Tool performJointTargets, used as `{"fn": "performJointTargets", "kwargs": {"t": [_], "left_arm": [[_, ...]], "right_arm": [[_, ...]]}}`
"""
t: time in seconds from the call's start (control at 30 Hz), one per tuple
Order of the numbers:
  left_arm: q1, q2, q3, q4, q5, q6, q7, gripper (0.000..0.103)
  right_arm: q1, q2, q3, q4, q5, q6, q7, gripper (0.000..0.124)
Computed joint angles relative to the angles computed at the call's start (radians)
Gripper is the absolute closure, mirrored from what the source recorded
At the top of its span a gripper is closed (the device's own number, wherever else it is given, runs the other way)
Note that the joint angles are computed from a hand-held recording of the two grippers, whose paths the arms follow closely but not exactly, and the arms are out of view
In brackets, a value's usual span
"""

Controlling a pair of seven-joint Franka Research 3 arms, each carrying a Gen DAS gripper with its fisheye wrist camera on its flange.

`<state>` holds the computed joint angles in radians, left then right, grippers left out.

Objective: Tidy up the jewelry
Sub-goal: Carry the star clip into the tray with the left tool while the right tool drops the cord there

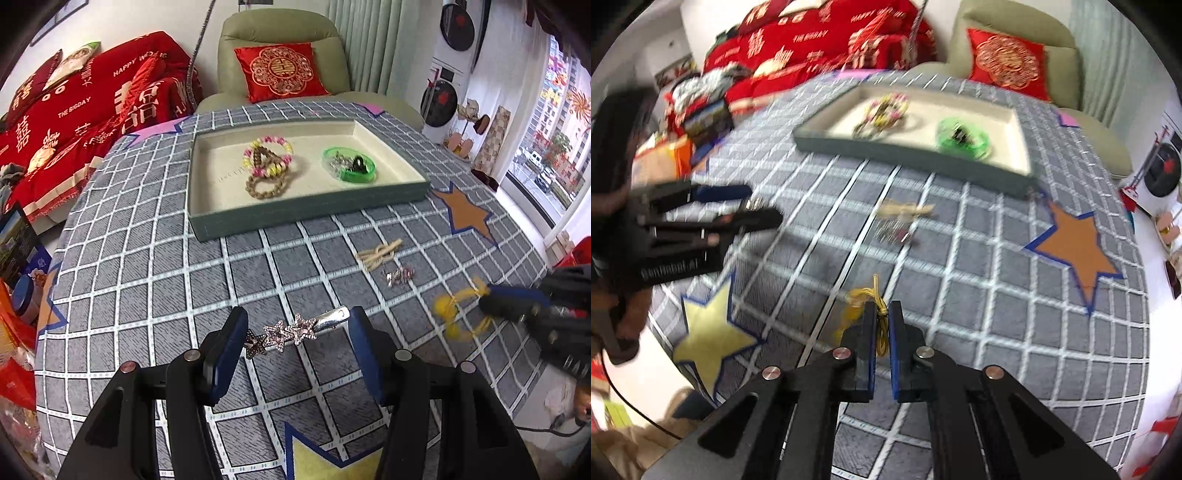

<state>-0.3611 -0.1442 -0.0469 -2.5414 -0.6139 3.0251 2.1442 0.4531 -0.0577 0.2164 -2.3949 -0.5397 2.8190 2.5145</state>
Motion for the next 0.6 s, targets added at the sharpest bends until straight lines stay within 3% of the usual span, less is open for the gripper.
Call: {"fn": "performJointTargets", "kwargs": {"t": [0.3,0.5,0.6], "left_arm": [[-0.005,-0.006,0.01,0.061,-0.004,0.007,-0.027,0.036],[0.051,0.06,-0.03,0.165,0.081,0.014,-0.13,0.036],[0.104,0.119,-0.071,0.23,0.192,0.019,-0.228,0.036]], "right_arm": [[-0.075,-0.032,-0.011,0.056,-0.018,0.033,0.013,0.118],[-0.093,0.006,-0.036,0.138,0.012,0.065,-0.05,0.118],[-0.092,0.043,-0.054,0.193,0.019,0.07,-0.077,0.118]]}}
